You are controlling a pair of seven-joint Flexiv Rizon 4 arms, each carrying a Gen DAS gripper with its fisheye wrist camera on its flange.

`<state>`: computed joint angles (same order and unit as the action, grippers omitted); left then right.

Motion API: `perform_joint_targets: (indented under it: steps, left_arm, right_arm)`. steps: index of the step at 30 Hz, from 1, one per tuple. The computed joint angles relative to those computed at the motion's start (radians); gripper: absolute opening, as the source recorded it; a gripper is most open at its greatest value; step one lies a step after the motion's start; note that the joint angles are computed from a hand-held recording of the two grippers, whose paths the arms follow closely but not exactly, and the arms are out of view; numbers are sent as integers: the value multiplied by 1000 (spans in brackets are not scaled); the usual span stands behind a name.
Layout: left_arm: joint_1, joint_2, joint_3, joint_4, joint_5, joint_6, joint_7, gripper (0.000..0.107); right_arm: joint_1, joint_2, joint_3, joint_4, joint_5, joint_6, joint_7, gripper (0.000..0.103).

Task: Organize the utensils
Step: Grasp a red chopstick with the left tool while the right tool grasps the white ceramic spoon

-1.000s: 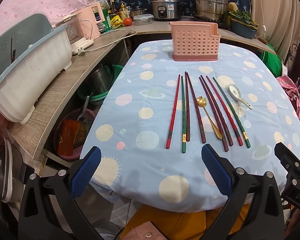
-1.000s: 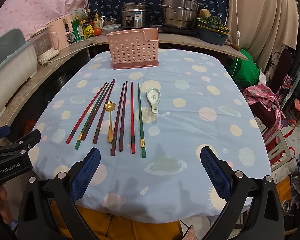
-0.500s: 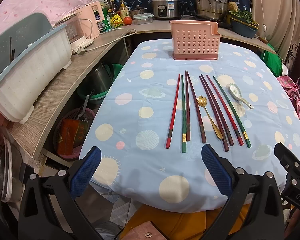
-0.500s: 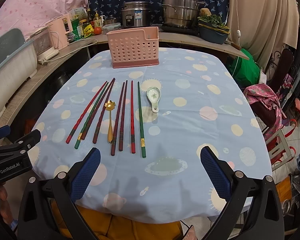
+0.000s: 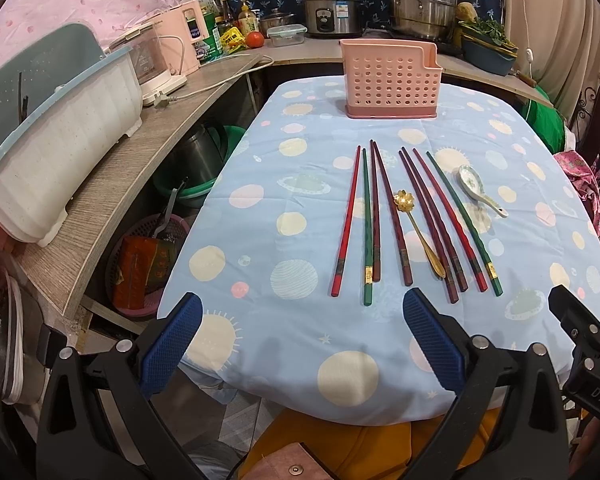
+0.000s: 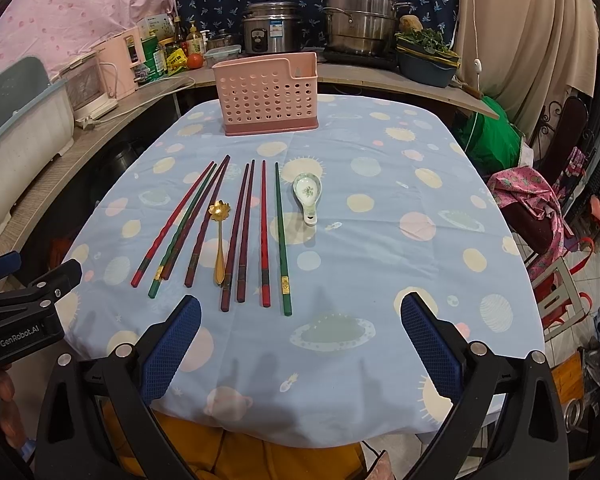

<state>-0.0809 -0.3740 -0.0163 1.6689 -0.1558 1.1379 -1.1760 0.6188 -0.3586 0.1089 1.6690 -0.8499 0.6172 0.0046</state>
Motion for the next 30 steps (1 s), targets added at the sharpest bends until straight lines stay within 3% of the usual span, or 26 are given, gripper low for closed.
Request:
perform_joint_targets:
  steps: [12, 17, 21, 30]
  left_arm:
    - [29, -112, -25, -123, -69, -149, 2, 94]
    - [16, -197, -12, -227, -49, -231, -33, 85]
    - [13, -254, -14, -298, -40, -293, -44, 70]
    - [20, -295, -26, -351, -48, -371, -42, 46]
  right_arm:
    - [-41, -10, -14, 23, 32, 66, 8, 96]
    - [-68, -26, -22, 18, 70, 95, -9, 96]
    - [-87, -49, -30, 5, 105, 130, -38, 96]
    - [-117, -114, -51, -60, 188, 203, -143, 84]
